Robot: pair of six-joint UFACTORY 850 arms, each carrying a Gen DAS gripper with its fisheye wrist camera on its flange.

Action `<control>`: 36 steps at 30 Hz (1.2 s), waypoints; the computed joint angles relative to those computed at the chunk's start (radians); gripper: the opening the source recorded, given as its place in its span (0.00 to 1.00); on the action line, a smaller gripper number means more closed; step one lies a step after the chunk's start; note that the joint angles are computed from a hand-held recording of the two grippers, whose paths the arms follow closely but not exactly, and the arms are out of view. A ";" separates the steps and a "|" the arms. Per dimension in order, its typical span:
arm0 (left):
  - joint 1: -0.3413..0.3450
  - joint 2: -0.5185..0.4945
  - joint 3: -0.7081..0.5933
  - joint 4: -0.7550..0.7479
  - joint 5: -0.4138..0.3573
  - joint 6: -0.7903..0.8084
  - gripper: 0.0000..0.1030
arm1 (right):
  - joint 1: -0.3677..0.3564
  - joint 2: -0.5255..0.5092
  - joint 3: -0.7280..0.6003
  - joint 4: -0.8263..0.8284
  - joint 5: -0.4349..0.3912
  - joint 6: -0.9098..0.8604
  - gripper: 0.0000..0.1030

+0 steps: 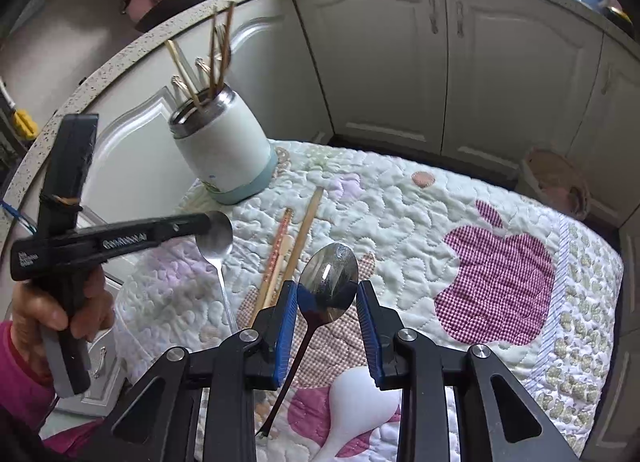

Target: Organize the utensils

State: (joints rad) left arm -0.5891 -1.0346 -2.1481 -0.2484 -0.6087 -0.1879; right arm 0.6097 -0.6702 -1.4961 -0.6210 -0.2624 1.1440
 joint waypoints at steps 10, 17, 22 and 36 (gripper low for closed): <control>0.001 0.158 0.129 0.066 0.113 0.010 0.00 | 0.032 0.026 -0.034 -0.142 -0.043 0.087 0.27; 0.008 0.209 0.153 0.099 0.140 -0.007 0.00 | 0.048 0.035 -0.070 -0.203 -0.069 0.116 0.19; 0.017 0.240 0.175 0.110 0.160 -0.023 0.00 | 0.044 0.029 -0.104 -0.157 -0.076 0.065 0.00; 0.027 0.218 0.180 0.074 0.137 -0.021 0.01 | -0.057 -0.122 -0.157 0.246 -0.011 -0.042 0.22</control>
